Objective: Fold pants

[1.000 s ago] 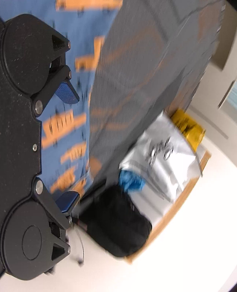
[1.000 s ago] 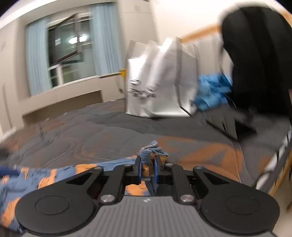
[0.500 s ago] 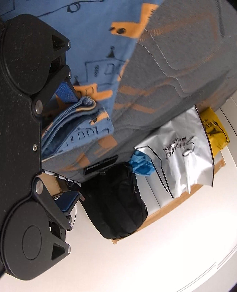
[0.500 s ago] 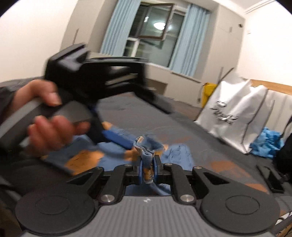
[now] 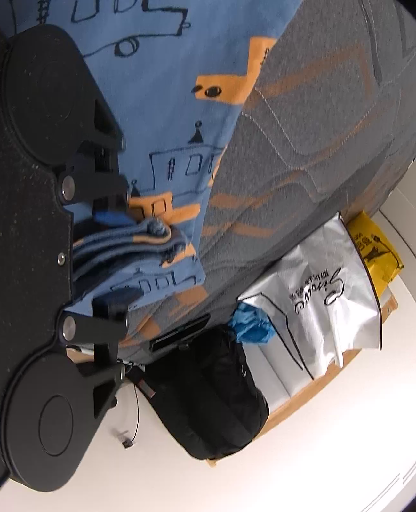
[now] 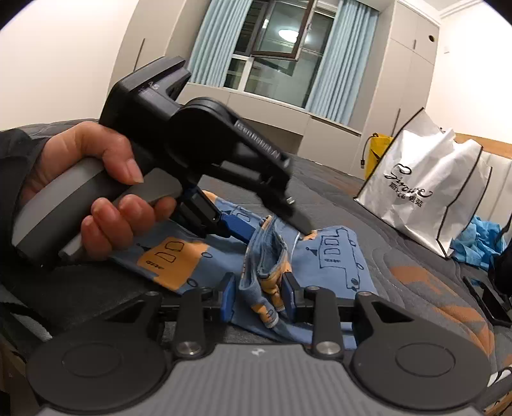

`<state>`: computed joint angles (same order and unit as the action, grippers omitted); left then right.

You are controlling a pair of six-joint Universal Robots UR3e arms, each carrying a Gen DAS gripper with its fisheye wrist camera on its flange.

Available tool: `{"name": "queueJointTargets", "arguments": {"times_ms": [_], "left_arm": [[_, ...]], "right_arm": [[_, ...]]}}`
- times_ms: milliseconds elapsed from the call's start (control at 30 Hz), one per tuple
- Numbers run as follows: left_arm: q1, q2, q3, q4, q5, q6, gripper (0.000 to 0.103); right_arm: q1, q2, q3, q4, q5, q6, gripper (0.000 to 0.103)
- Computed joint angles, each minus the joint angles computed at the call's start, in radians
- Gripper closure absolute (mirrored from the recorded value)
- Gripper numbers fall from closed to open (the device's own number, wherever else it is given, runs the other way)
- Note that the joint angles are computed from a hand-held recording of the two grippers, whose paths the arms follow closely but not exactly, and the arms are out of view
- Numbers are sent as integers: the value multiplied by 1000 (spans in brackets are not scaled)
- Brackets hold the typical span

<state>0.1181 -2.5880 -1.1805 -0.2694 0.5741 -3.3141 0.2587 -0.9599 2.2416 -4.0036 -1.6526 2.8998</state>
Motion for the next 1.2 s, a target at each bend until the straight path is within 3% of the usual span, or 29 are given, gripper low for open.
{"name": "queueJointTargets", "arguments": {"times_ms": [33, 100, 267, 367, 667, 900, 1133, 1200], "left_arm": [[0, 3, -2, -2, 9, -2, 84], [0, 14, -10, -3, 18, -3, 91], [15, 61, -74, 66, 8, -22, 92], [41, 133, -149, 55, 11, 21, 92], [212, 390, -412, -69, 29, 243, 92], [350, 481, -508, -192, 33, 388, 92], [368, 438, -518, -144, 91, 383, 89], [376, 428, -522, -133, 82, 370, 86]], "right_arm": [[-7, -4, 9, -5, 4, 2, 74], [3, -1, 3, -4, -18, 14, 78], [32, -13, -12, 0, -54, 35, 84], [56, -29, -20, 3, -57, 37, 84], [98, -48, -105, 68, 118, 78, 85], [141, 5, -229, 147, 236, 79, 85], [180, 66, -324, 244, 243, 81, 84], [178, 72, -328, 251, 249, 84, 79]]}}
